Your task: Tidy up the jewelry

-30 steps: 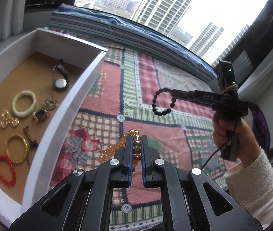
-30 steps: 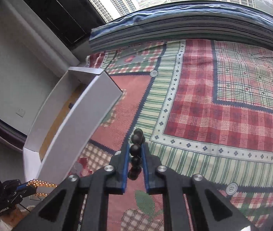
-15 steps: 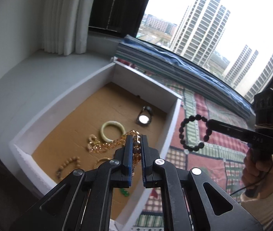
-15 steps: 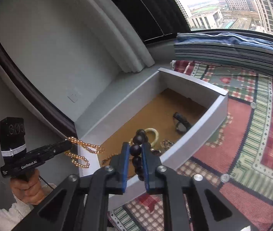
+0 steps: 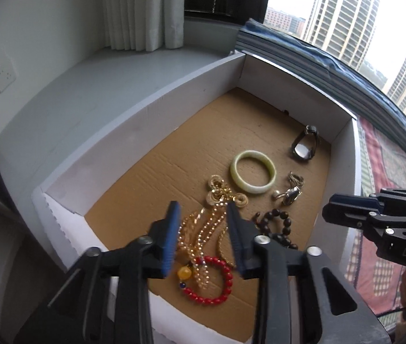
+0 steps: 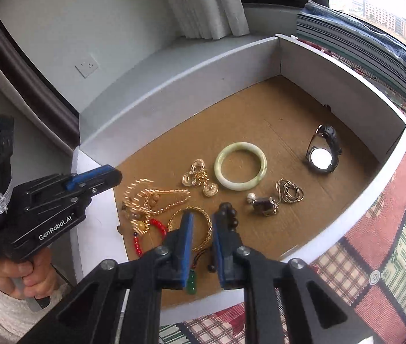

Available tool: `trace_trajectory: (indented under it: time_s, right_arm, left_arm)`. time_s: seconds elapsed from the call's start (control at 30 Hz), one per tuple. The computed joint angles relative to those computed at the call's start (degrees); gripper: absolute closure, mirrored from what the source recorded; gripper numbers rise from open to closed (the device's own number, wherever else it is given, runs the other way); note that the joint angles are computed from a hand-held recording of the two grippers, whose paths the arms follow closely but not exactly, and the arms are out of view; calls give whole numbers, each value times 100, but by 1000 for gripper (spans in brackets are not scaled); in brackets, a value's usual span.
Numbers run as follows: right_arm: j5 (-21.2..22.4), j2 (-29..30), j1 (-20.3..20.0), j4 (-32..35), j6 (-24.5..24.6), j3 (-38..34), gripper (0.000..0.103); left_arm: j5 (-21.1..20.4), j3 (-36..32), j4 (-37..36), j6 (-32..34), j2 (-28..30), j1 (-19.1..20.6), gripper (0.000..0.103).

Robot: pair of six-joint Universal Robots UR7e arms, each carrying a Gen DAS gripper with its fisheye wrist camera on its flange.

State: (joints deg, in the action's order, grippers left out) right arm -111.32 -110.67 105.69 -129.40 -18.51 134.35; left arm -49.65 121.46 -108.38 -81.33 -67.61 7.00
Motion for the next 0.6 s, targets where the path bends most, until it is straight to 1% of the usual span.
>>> trace_trajectory:
  time_s: [0.03, 0.07, 0.1, 0.13, 0.2, 0.3, 0.37, 0.43, 0.53, 0.57, 0.6]
  right_arm:
    - [-2, -35, 39, -9, 4, 10, 75]
    - [-82, -74, 121, -77, 15, 26, 56]
    - [-228, -109, 253, -194, 24, 50, 44]
    - [-379, -129, 398, -303, 15, 56, 42]
    - [-611, -204, 665, -418, -32, 45, 42]
    - [-873, -313, 936, -530, -84, 29, 41]
    - [-1087, -358, 1094, -581, -109, 37, 41]
    - [-1308, -375, 1219, -640, -137, 71, 41]
    - [-1619, -374, 1389, -674, -118, 144, 39]
    - [-1672, -393, 1429, -621, -74, 160, 35]
    - [-1709, -416, 1465, -554, -22, 170, 34]
  left_arm:
    - [123, -53, 293, -250, 13, -101, 12]
    - [273, -117, 624, -515, 38, -220, 8]
    - [403, -180, 897, -668, 57, -313, 6]
    - [453, -260, 1119, -756, 106, -387, 4]
    - [459, -509, 1664, -1063, 252, -473, 1]
    - [390, -957, 2750, -1841, 539, -608, 1]
    - [373, -1149, 3245, -2140, 689, -700, 1]
    - [348, -1167, 3295, -2229, 682, -768, 1]
    - [106, -1034, 2778, -1948, 499, -773, 1]
    - [45, -971, 2573, -1833, 429, -790, 1]
    - [12, -905, 2409, -1791, 356, -806, 1]
